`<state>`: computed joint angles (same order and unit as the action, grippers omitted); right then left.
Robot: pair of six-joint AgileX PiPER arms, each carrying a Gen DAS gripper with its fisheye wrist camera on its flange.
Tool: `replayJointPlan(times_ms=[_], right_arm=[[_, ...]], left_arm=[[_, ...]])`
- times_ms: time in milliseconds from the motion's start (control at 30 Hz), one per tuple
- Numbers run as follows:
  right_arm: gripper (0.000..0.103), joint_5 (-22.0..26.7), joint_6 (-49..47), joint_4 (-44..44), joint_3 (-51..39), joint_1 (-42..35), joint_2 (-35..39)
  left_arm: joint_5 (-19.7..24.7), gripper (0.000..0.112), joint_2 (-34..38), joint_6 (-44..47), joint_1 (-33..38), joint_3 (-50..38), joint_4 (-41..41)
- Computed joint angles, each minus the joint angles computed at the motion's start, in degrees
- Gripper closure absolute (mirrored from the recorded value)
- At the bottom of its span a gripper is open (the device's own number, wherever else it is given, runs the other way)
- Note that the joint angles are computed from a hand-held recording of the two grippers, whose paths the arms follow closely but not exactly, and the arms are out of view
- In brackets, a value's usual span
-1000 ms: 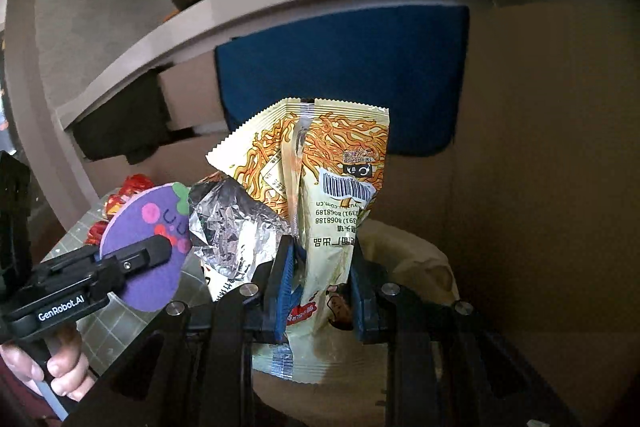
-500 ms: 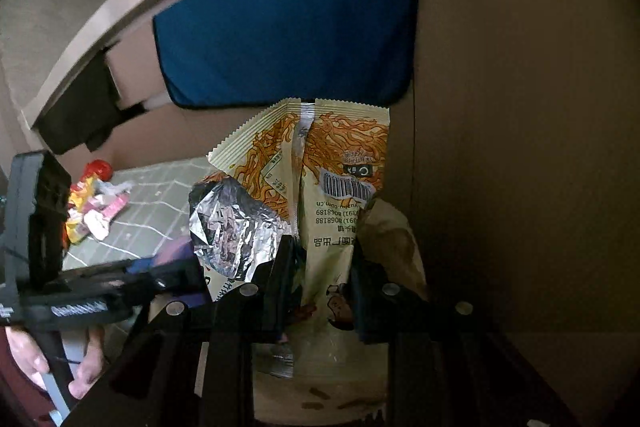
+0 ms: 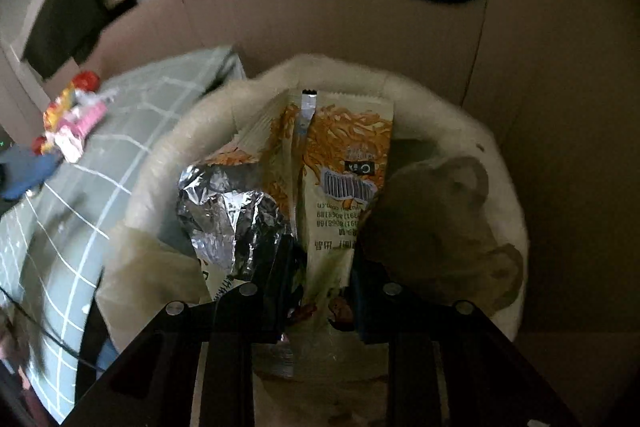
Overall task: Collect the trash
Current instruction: 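Open both grippers to drop the sponge and snack bag into the bin, then move the left gripper to the crushed red can and grasp it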
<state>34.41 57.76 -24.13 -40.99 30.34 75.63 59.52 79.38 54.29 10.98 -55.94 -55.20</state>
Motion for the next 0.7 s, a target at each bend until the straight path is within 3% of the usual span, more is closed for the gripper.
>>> replayJointPlan(times_ms=[100, 167, 233, 300, 433, 567, 700], right_arm=[[0.074, 1.7, -3.0, 3.1, -1.5, -0.5, 1.3], [0.071, 1.0, -0.7, 2.1, -0.6, 0.2, 0.2], [0.06, -0.3, 2.0, 1.6, 0.8, 0.5, -1.6], [0.056, 0.7, 9.2, -3.1, 2.8, 3.0, -4.9], [0.042, 5.5, 18.6, -10.5, 3.4, 9.7, -9.9], [0.041, 13.9, 28.1, -19.0, 1.9, 19.5, -13.6], [0.041, 21.8, 37.7, -29.9, -2.6, 30.1, -12.5]], left_arm=[[2.0, 0.053, -2.0, 2.6, 5.5, 0.9, -0.6], [3.5, 0.053, -2.3, 4.3, 9.0, 0.6, -1.2], [3.6, 0.053, -2.1, 6.2, 11.8, 0.7, -2.1], [3.5, 0.053, -2.8, 8.3, 15.5, 1.1, -2.8], [5.2, 0.051, -3.1, 12.9, 23.6, 1.2, -4.6], [6.2, 0.05, -2.0, 16.8, 31.5, 0.1, -6.2], [7.0, 0.048, -0.4, 20.8, 38.6, -0.8, -8.8]])
